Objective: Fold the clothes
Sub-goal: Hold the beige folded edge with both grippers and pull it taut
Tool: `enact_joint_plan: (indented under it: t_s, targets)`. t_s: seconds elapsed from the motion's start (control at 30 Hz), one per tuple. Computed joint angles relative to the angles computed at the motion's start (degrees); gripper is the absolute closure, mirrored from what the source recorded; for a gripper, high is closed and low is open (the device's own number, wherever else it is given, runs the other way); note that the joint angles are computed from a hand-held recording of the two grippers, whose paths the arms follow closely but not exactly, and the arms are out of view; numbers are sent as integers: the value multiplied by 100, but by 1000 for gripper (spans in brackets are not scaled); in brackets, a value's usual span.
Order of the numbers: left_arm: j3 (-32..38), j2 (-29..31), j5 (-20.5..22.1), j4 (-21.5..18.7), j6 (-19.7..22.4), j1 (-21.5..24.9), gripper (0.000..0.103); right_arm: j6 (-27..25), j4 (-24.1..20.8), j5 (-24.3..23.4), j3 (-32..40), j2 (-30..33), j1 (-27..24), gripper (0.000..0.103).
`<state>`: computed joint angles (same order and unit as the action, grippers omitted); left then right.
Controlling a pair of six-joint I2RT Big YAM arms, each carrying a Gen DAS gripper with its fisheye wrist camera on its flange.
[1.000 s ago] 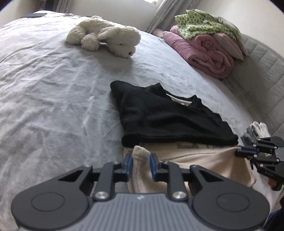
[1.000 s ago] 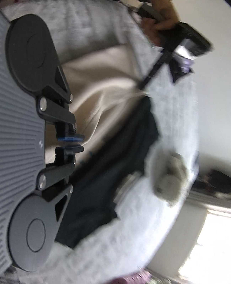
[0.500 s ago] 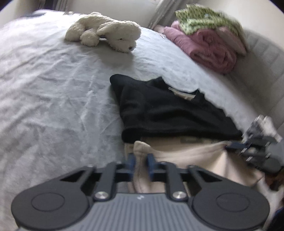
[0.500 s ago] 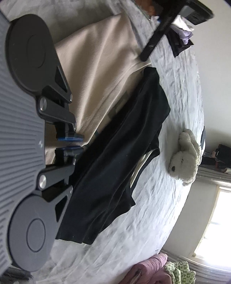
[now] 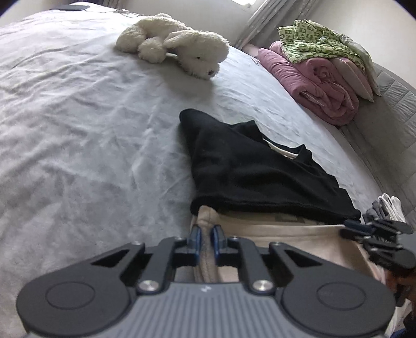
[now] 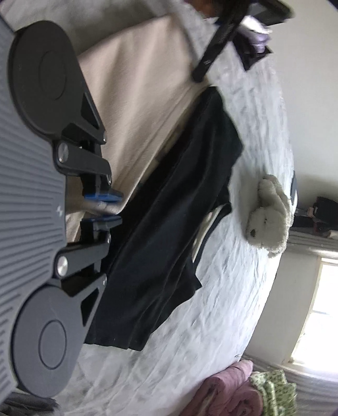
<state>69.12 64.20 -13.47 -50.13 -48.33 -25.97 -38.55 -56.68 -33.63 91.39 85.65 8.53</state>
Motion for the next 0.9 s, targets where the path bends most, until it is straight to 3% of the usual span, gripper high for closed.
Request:
enact_joint_plan:
  t_s: [0.07, 0.1, 0.2, 0.33, 0.43, 0.6, 0.63, 0.67, 0.73, 0.8, 0.9]
  targets:
    - [12, -58, -56, -17, -1, -40, 78, 390, -47, -292, 153, -1, -256, 64]
    - [-2, -114, -127, -27, -7, -70, 75, 613, -77, -384, 230, 3, -403, 62]
    - [-84, -289, -193, -106, -124, -84, 71, 1092, -251, -493, 372, 16, -913, 62]
    - [-150, -426, -304, -81, -163, -158, 69, 1307, -454, -477, 468, 105, -1293, 61]
    - [-88, -298, -409, -58, 26, -293, 64, 1100, -575, -481, 496, 157, -1208, 62]
    - [52, 53, -744, -220, 286, -502, 66, 68, -504, 102, 230, 19, -908, 62]
    - [64, 105, -792, -225, 349, -536, 66, -173, -603, 194, 206, 31, -883, 64]
    - [102, 165, -926, -282, 457, -585, 75, -327, -633, 331, 183, 45, -857, 75]
    - [179, 242, -1074, -422, 540, -626, 84, -439, -606, 569, 156, 73, -827, 86]
    - [153, 183, -1001, -400, 396, -569, 91, -160, -685, 513, 306, 175, -870, 96]
    - [103, 102, -1015, -363, 267, -565, 93, 329, -627, 408, 394, 210, -951, 99]
